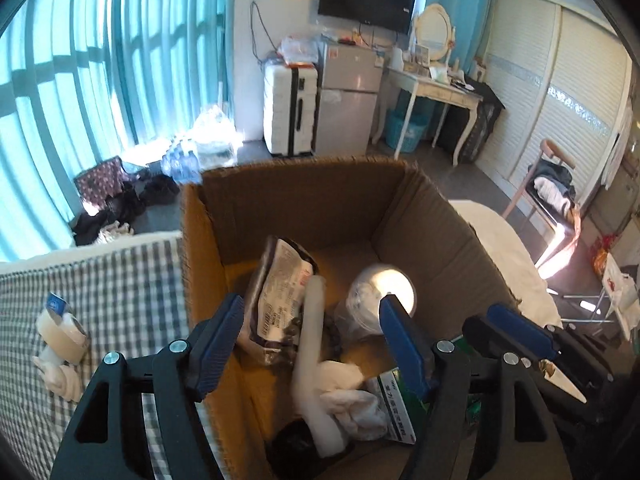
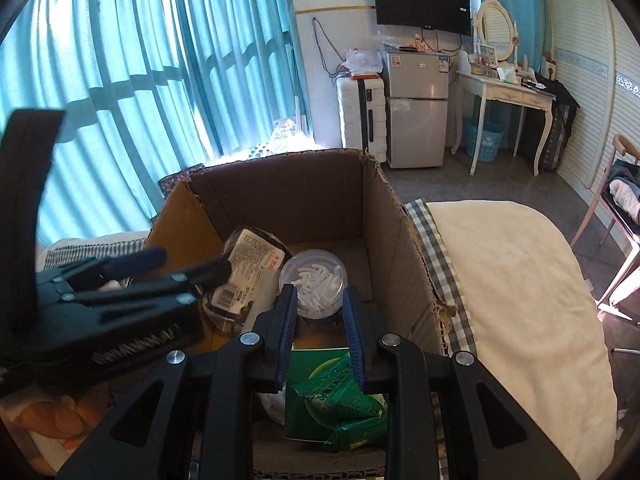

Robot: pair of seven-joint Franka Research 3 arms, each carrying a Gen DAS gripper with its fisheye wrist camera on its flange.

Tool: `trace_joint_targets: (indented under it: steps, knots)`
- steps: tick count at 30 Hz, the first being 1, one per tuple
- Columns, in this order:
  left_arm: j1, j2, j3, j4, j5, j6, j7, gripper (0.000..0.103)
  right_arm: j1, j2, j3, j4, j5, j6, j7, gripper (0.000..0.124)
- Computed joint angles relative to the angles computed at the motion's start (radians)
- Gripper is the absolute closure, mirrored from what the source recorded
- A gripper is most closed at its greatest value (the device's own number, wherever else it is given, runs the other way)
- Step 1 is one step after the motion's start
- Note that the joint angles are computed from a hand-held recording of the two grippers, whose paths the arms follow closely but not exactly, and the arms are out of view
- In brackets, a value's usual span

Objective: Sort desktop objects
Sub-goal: 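Open both grippers to drop the wallet and foam tube inside, then withdraw both grippers from the box toward the items on the bedspread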

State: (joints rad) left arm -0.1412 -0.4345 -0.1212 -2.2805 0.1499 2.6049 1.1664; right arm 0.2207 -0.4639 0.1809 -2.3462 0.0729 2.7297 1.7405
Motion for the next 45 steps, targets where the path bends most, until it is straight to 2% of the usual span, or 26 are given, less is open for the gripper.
trace_joint_targets:
  steps: [4, 9, 16, 19, 20, 21, 25, 26, 30, 34, 39, 45]
  knots:
    - [0.019, -0.046, -0.002, -0.02, 0.019, 0.028, -0.023, 0.03, -0.01, -0.023, 0.014, -0.011, -0.019, 0.037, 0.013, 0.1]
    - [0.055, -0.129, -0.003, -0.058, 0.069, 0.08, -0.059, 0.03, -0.036, -0.063, 0.049, -0.035, -0.048, 0.133, 0.027, 0.1]
    - [0.09, -0.242, 0.015, -0.087, 0.123, 0.119, -0.058, 0.023, -0.068, -0.1, 0.107, -0.031, -0.064, 0.231, 0.042, 0.1]
    - [0.114, -0.294, 0.017, -0.098, 0.142, 0.127, -0.062, 0.018, -0.069, -0.118, 0.123, -0.029, -0.069, 0.264, 0.034, 0.086]
    - [0.122, -0.314, 0.019, -0.105, 0.148, 0.131, -0.063, 0.015, -0.065, -0.12, 0.128, -0.027, -0.066, 0.275, 0.032, 0.074]
    - [0.132, -0.331, 0.022, -0.11, 0.155, 0.136, -0.065, 0.014, -0.06, -0.121, 0.132, -0.025, -0.061, 0.282, 0.03, 0.067]
    - [0.161, -0.389, 0.045, -0.129, 0.175, 0.155, -0.054, 0.001, -0.056, -0.119, 0.166, -0.007, -0.052, 0.3, 0.037, 0.066]
    - [0.166, -0.396, 0.052, -0.129, 0.179, 0.155, -0.043, 0.0, -0.064, -0.119, 0.18, -0.004, -0.055, 0.308, 0.042, 0.062]
    - [0.183, -0.423, 0.079, -0.12, 0.182, 0.123, -0.007, 0.0, -0.093, -0.122, 0.232, 0.006, -0.065, 0.344, 0.063, 0.044]
    - [0.219, -0.453, 0.102, -0.115, 0.184, 0.104, 0.014, 0.0, -0.069, -0.113, 0.241, 0.009, -0.065, 0.373, 0.048, 0.036]
    - [0.244, -0.474, 0.145, -0.112, 0.194, 0.084, 0.086, 0.0, -0.098, -0.104, 0.3, 0.02, -0.077, 0.406, 0.045, 0.021]
    - [0.304, -0.502, 0.178, -0.122, 0.19, 0.066, 0.121, 0.0, -0.08, -0.059, 0.33, 0.047, -0.073, 0.404, 0.038, 0.021]
